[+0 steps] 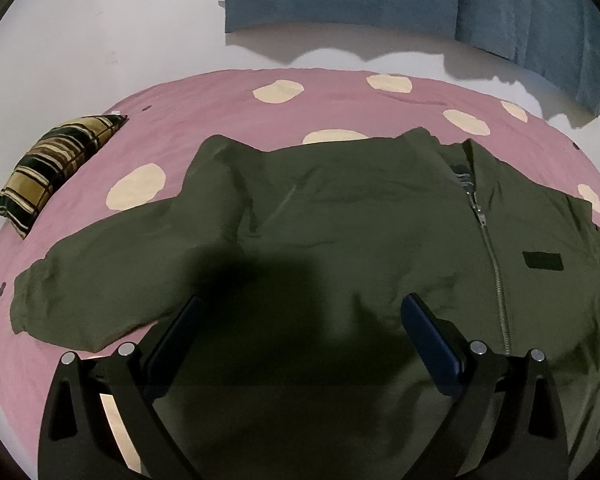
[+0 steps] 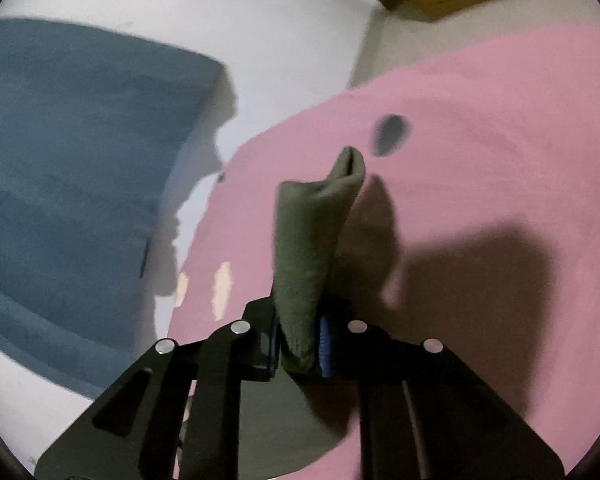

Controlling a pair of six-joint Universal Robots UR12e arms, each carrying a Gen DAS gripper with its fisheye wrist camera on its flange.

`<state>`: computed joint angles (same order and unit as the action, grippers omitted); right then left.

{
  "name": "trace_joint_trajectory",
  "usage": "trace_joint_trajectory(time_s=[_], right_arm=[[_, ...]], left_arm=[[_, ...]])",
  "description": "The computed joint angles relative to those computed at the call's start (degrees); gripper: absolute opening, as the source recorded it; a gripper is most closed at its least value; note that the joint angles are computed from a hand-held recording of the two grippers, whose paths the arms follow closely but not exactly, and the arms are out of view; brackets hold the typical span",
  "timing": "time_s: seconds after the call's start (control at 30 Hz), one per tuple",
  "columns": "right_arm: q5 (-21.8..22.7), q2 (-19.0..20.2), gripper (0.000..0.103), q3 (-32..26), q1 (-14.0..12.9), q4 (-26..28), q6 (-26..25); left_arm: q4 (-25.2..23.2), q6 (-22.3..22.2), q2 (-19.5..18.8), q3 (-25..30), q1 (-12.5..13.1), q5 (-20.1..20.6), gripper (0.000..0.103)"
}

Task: Fold small clothes
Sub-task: 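Grasp the ribbed cuff of the jacket sleeve with the right gripper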

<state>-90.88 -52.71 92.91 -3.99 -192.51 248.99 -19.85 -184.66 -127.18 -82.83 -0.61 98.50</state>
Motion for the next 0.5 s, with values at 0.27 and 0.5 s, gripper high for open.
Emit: trace_joint_trajectory(time_s=[0.27,0.5], right_arm=[[1.50,0.97,0.013,-10.47,5.10,5.27,-14.53],[6.75,6.32,0.013,-24.05,9.77,13.14,-23.60]], left_arm=[[1.25,0.14,0.71,-0.97,0.71,-0.44,0.099],[2.35,0.50,1.44,-2.13,1.39,-1.60,0.099]])
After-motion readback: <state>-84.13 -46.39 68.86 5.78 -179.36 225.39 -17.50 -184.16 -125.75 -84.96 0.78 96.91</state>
